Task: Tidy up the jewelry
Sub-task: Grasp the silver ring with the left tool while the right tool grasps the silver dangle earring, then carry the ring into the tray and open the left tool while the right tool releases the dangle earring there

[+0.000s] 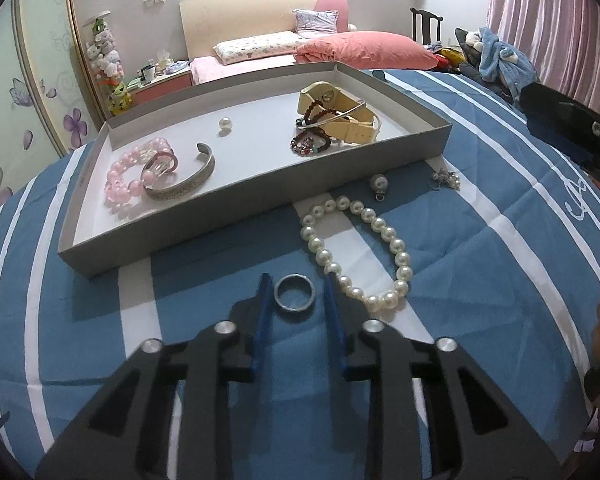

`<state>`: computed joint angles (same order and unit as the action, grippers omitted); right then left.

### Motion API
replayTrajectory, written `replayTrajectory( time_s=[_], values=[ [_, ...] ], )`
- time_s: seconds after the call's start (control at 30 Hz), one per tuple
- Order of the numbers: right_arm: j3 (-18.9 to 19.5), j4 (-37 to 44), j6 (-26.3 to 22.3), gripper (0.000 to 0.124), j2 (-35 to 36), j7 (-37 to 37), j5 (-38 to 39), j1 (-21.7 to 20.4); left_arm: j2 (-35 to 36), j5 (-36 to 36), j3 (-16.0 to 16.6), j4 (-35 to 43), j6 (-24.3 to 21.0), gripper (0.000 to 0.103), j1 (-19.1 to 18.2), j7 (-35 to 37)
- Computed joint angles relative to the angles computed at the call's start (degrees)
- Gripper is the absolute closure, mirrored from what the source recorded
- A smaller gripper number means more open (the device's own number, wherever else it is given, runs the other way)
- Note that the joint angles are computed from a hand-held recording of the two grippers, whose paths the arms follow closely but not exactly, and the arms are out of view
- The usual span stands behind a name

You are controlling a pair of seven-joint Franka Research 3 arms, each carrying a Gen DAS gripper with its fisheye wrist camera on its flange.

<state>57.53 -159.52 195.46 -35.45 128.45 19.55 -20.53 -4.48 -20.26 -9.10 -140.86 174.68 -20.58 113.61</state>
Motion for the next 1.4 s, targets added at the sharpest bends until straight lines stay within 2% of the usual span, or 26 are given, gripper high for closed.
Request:
replayTrajectory(
  time_s=[0.1, 0.37, 0.43, 0.57, 0.73, 0.83, 0.97, 1.07, 1.1, 1.13, 1.27, 1.37, 1.4],
  values=[
    [0.05, 0.01, -0.42, 0.044, -0.04, 0.25, -0.03, -0.2, 0.36, 3.56, -0.65, 0.15, 0.37, 0.081, 1.47, -3.76],
    [-1.01, 0.14, -4.17, 0.045, -0.79, 2.24, -2.27, -0.48, -0.74, 27.6, -1.83, -1.29, 0.98, 0.081, 11.97, -28.64],
    [-1.4, 0.68, -6.39, 0.048, -0.53, 2.86, -3.91, -0.73, -1.22, 29.45, -0.68, -1.58, 0.71, 0.081, 12.94, -31.23],
    [-1.84, 3.24, -13.12, 0.055, 1.17, 3.08, -8.55, -1.55, -1.9, 27.86, 2.02, -2.21, 0.59, 0.081, 12.65, -31.26],
    [-0.98, 7.38, -21.15, 0.059, 4.62, 3.7, -14.6, -4.12, -2.62, 25.44, 3.15, -2.76, 0.47, 0.081, 11.57, -29.45],
    [-0.27, 9.94, -24.55, 0.06, 7.23, 4.22, -18.29, -6.23, -2.73, 24.08, 3.65, -2.82, 0.43, 0.081, 10.92, -28.39],
    [-0.05, 12.25, -26.69, 0.064, 11.03, 5.59, -22.24, -7.83, -2.55, 23.25, 3.54, -2.64, 0.43, 0.081, 10.73, -28.01],
    [0.59, 13.46, -28.15, 0.085, 11.7, 7.33, -25.58, -9.22, -2.56, 23.16, 3.43, -2.66, 0.45, 0.081, 10.84, -27.92],
    [0.67, 13.67, -28.91, 0.102, 11.44, 7.93, -26.61, -9.32, -2.6, 22.7, 3.59, -2.66, 0.43, 0.081, 10.62, -27.58],
    [-1.15, 13.44, -28.72, 0.109, 12.04, 7.43, -26.59, -7.49, -2.61, 22.4, 3.67, -2.67, 0.43, 0.081, 10.5, -27.36],
    [-5.38, 11.32, -28.12, 0.11, 11.1, 8.76, -27.11, -2.23, -2.51, 20.33, 4.25, -2.75, 0.71, 0.081, 9.82, -25.75],
    [-11.23, 7.59, -23.43, 0.111, 10.29, 9.63, -25.37, 4.33, -3.33, 17.07, 5.48, -3.69, 0.99, 0.081, 8.2, -23.27],
    [-11.98, 6.71, -22.05, 0.111, 9.44, 10.58, -25.54, 5.11, -3.7, 15.89, 5.94, -4.08, 1.09, 0.081, 7.57, -22.42]
  ],
)
